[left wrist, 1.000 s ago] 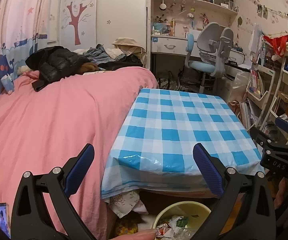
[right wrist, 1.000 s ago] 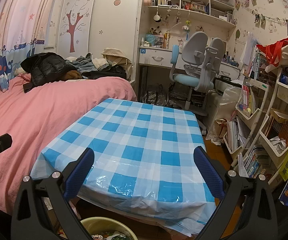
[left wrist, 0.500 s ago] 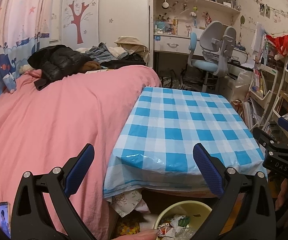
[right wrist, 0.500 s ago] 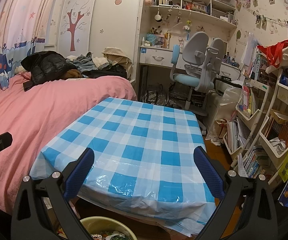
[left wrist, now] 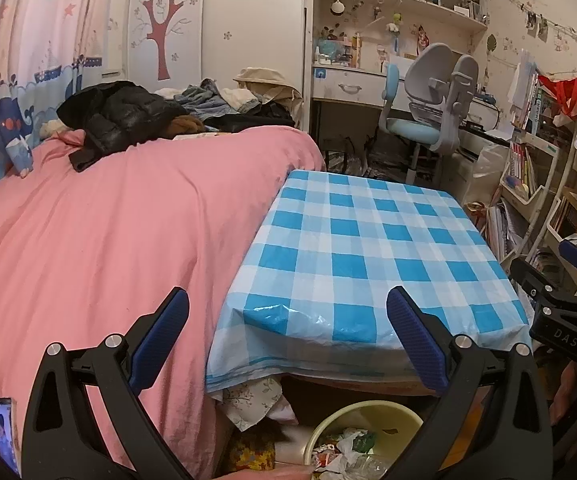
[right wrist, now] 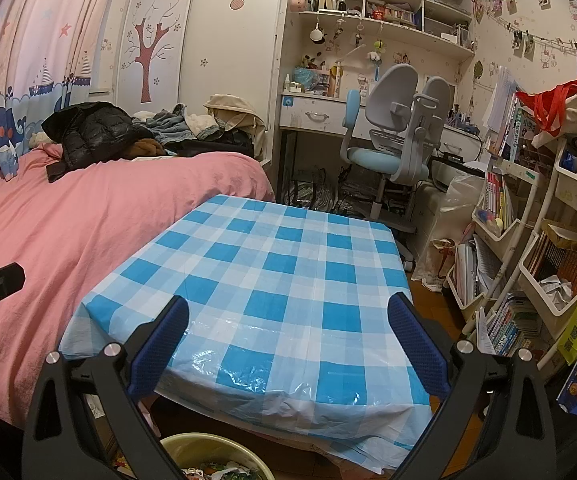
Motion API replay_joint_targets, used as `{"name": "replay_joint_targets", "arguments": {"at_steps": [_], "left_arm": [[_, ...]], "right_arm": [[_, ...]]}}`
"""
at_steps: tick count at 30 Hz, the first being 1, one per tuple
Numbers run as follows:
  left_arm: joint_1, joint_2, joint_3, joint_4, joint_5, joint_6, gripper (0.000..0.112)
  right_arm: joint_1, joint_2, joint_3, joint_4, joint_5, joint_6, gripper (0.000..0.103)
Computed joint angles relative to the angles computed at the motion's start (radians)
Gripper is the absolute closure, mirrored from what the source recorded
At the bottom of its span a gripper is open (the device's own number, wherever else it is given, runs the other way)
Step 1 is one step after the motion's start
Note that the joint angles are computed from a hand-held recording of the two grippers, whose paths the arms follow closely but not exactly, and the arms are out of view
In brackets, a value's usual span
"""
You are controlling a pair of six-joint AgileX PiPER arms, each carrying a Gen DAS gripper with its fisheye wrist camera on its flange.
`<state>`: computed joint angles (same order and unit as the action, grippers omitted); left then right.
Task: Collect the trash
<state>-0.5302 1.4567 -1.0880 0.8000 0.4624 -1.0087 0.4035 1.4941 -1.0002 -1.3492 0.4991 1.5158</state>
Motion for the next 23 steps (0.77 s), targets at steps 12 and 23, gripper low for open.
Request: {"name": "replay_joint_targets", "arguments": {"at_steps": [12,23], "left_arm": [[-0.006,0.037,-0.025,-0.041,-0.011,0.069,0.017],[-0.001,0.233,-0.327,-0.307,0.073,0.355,0.017]], "right_arm": [[-0.03,-0.016,0.021,0.016,-0.035,-0.005,0.008],[-0.201,0.068,-0.079,0.377,-0.188,-0.445,0.008]]}}
